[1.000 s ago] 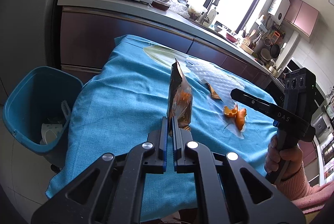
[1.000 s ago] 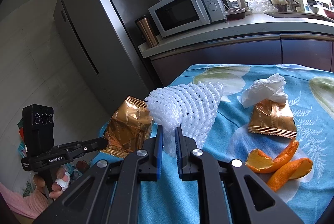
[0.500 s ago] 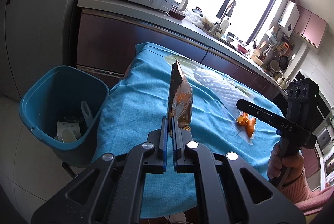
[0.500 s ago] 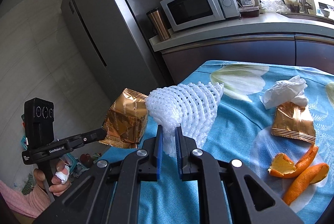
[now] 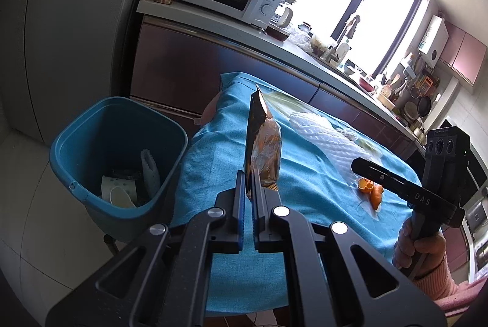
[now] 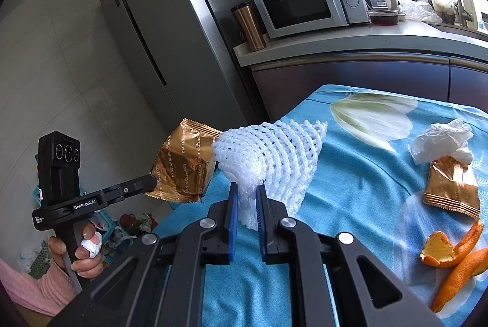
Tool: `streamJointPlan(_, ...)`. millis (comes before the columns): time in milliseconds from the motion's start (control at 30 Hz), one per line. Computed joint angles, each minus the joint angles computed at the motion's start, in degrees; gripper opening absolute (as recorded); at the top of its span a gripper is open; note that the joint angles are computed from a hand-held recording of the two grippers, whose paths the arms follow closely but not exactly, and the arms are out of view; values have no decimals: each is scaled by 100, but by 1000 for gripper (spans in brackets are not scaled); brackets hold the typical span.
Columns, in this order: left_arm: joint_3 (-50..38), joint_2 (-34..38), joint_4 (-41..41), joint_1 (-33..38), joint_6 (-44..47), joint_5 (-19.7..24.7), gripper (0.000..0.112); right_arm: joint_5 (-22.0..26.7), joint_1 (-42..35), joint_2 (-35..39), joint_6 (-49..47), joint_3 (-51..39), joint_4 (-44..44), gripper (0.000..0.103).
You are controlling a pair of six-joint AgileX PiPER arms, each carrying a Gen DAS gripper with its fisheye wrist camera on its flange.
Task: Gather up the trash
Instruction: 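Carry the gold wrapper in the left tool and foam net in the right tool to the bin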
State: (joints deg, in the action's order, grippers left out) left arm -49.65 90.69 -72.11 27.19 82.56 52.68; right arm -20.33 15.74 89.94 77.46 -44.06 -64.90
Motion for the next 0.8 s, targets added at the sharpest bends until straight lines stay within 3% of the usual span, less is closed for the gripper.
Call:
streamJointPlan(533,-311,351,5,524,-86,-99,4,303,571,449,675,-639,-848,10)
streamJointPlan(800,-517,605,-2,735,-127,-234,4,438,827,792,1617,-1165,-1903,10)
